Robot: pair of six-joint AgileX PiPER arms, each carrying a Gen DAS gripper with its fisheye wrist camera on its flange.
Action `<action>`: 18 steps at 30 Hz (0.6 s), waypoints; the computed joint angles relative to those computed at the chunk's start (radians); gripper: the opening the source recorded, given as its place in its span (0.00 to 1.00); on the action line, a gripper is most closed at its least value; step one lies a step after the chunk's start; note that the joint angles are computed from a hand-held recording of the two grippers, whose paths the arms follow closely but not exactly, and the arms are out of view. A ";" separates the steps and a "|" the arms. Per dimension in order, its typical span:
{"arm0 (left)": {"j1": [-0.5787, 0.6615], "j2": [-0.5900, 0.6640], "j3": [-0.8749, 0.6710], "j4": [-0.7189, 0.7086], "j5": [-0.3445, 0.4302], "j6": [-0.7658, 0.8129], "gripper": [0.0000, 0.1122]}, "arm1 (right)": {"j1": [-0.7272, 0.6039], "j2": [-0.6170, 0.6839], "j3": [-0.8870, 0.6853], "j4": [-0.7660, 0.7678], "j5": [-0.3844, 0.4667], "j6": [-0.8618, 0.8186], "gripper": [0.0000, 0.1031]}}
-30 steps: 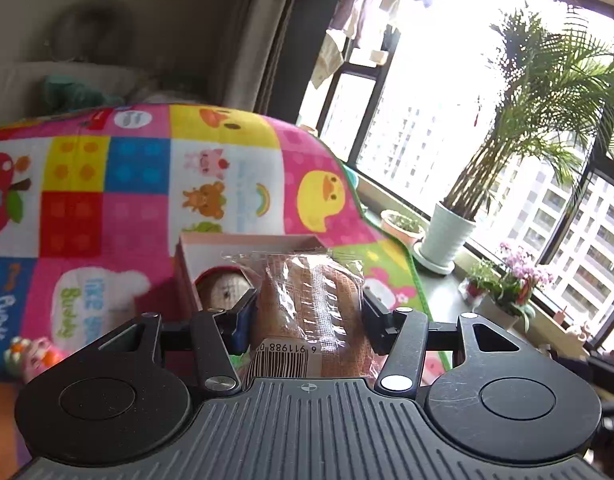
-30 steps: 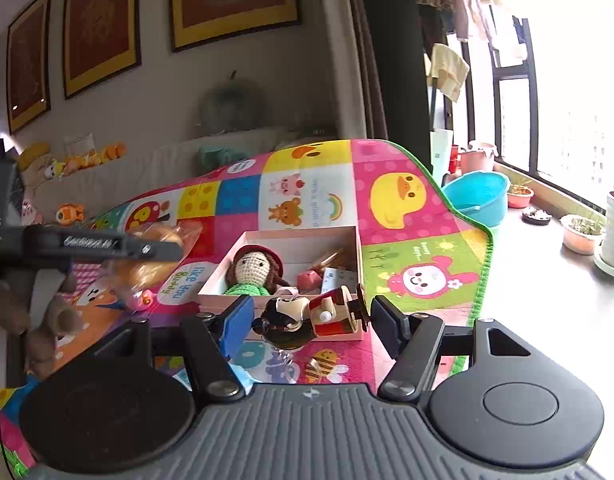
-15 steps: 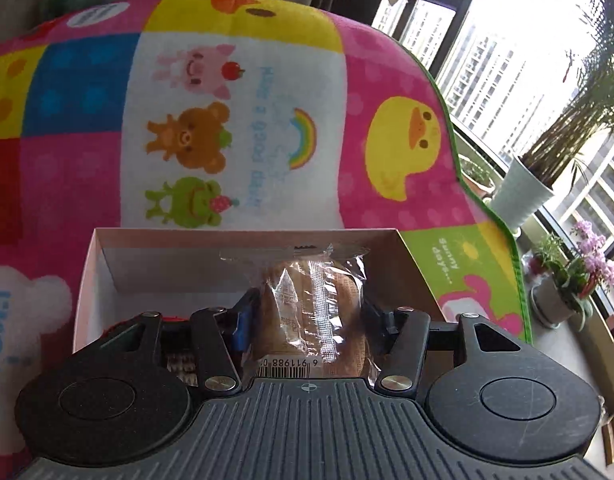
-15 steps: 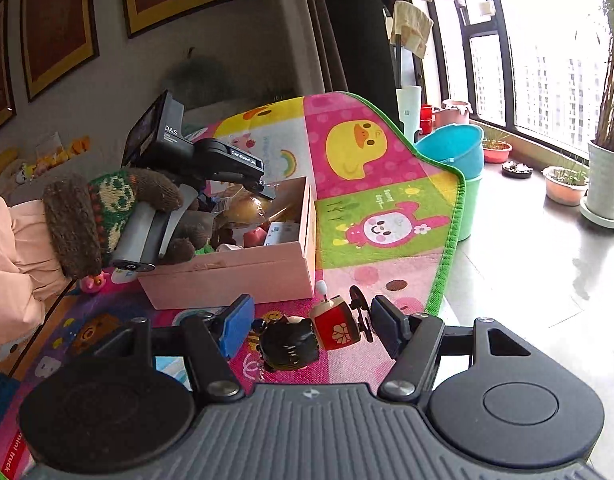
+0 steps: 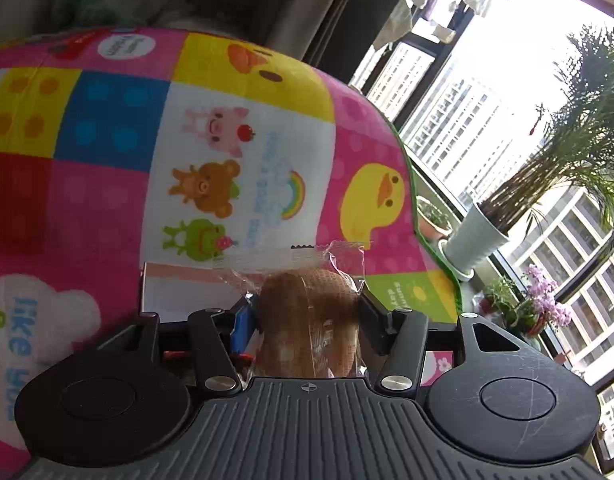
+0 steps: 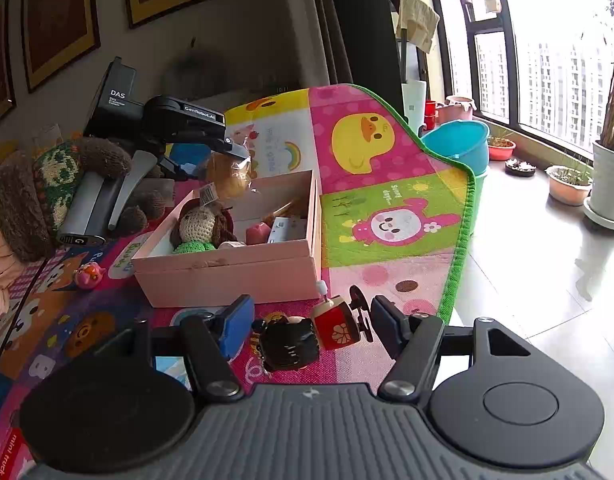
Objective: Organize objects
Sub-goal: 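Lower the bread bun into the pink box and open the left gripper while the right carries the figurine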
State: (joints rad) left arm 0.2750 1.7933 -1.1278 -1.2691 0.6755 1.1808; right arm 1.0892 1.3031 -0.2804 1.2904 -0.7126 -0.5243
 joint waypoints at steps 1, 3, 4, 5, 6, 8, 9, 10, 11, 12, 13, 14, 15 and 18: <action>0.006 0.020 -0.037 0.068 0.054 -0.051 0.52 | -0.002 0.002 -0.012 0.011 0.004 -0.023 0.63; 0.003 0.083 -0.126 0.182 0.194 -0.142 0.52 | -0.006 0.011 -0.041 0.039 0.010 -0.072 0.63; -0.011 0.097 -0.134 0.190 0.205 -0.156 0.52 | -0.007 0.018 -0.057 0.049 0.011 -0.091 0.63; -0.030 0.096 -0.127 0.191 0.177 -0.168 0.52 | 0.000 0.021 -0.068 0.059 0.008 -0.106 0.63; -0.060 0.089 -0.109 0.202 0.109 -0.192 0.52 | 0.013 0.024 -0.077 0.067 0.001 -0.117 0.63; -0.143 0.085 -0.096 0.326 -0.081 -0.354 0.53 | 0.032 0.035 -0.091 0.075 -0.012 -0.131 0.63; -0.167 0.100 -0.106 0.387 -0.136 -0.424 0.53 | 0.039 0.038 -0.094 0.080 -0.016 -0.139 0.63; -0.179 0.116 -0.123 0.412 -0.150 -0.454 0.53 | 0.047 0.039 -0.095 0.086 -0.022 -0.146 0.63; -0.187 0.122 -0.134 0.434 -0.161 -0.469 0.53 | 0.055 0.040 -0.092 0.088 -0.030 -0.146 0.63; -0.196 0.123 -0.142 0.466 -0.170 -0.492 0.52 | 0.062 0.037 -0.085 0.091 -0.037 -0.146 0.63; -0.194 0.120 -0.148 0.478 -0.161 -0.496 0.52 | 0.065 0.034 -0.077 0.092 -0.041 -0.141 0.63; -0.186 0.115 -0.147 0.454 -0.151 -0.481 0.52 | 0.060 0.031 -0.068 0.087 -0.038 -0.131 0.63; -0.172 0.104 -0.135 0.391 -0.146 -0.434 0.52 | 0.052 0.030 -0.059 0.078 -0.032 -0.116 0.63; -0.134 0.063 -0.116 0.290 -0.148 -0.411 0.50 | 0.018 0.045 -0.040 0.048 -0.010 -0.062 0.63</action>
